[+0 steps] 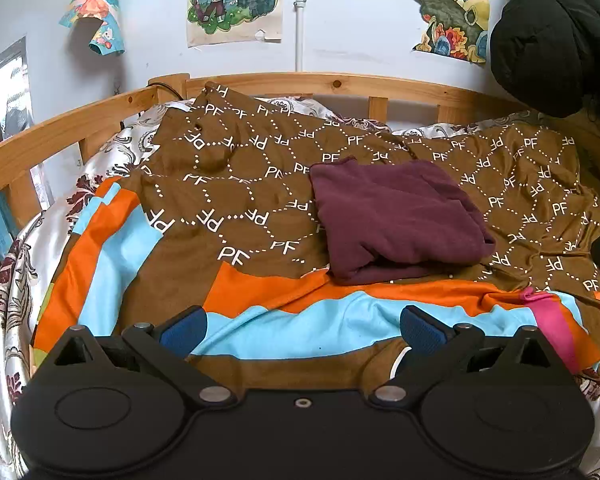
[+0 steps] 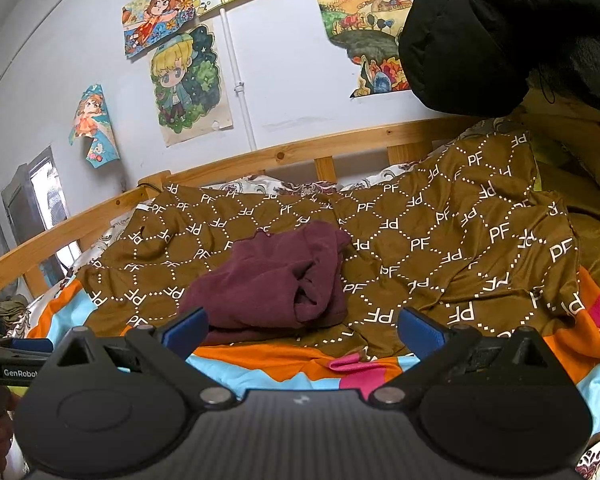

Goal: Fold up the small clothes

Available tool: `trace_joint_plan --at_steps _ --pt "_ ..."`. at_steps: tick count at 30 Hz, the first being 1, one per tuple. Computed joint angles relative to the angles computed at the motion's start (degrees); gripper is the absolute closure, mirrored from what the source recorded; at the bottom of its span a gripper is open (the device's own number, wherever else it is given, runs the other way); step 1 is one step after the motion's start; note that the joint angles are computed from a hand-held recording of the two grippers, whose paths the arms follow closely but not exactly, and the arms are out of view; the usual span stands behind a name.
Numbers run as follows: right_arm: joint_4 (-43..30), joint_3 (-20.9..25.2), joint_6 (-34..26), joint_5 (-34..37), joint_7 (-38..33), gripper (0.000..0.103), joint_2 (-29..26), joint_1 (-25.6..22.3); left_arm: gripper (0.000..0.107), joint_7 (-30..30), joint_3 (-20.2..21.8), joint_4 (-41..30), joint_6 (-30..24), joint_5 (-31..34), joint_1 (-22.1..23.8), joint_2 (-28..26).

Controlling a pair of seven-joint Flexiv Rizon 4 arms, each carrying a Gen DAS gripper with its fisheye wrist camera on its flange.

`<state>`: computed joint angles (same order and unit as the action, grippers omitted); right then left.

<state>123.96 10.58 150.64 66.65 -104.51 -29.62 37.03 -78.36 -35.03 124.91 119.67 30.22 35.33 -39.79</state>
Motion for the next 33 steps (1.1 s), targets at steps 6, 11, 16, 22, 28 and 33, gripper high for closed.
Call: trace_joint_plan --at_steps 6,11,16,22,28,33 --pt "0.0 0.0 -0.1 0.2 0.0 0.0 0.1 0.0 0.004 -0.1 0.2 0.0 0.1 0.0 -0.2 0.1" --pt "0.0 0.1 0.0 0.2 -0.1 0.0 0.0 0.0 0.004 -0.2 0.0 0.0 -0.2 0.0 0.0 0.1" --pt "-0.1 0.1 0.0 0.2 -0.1 0.0 0.0 -0.1 0.004 0.0 0.8 0.0 0.2 -0.2 -0.8 0.2" --pt "0.0 0.1 0.0 0.2 -0.1 0.0 0.1 -0.1 0.004 -0.6 3.0 -0.3 1.7 -0.4 -2.6 0.6" --pt "0.0 0.1 -0.1 0.2 -0.2 0.0 0.1 -0.1 0.004 -2.1 4.9 -0.8 2.5 -0.1 -4.0 1.3" --pt "0.0 0.1 -0.1 0.2 -0.2 0.0 0.1 -0.1 0.004 -3.6 5.4 -1.1 2.8 1.0 -4.1 1.4"
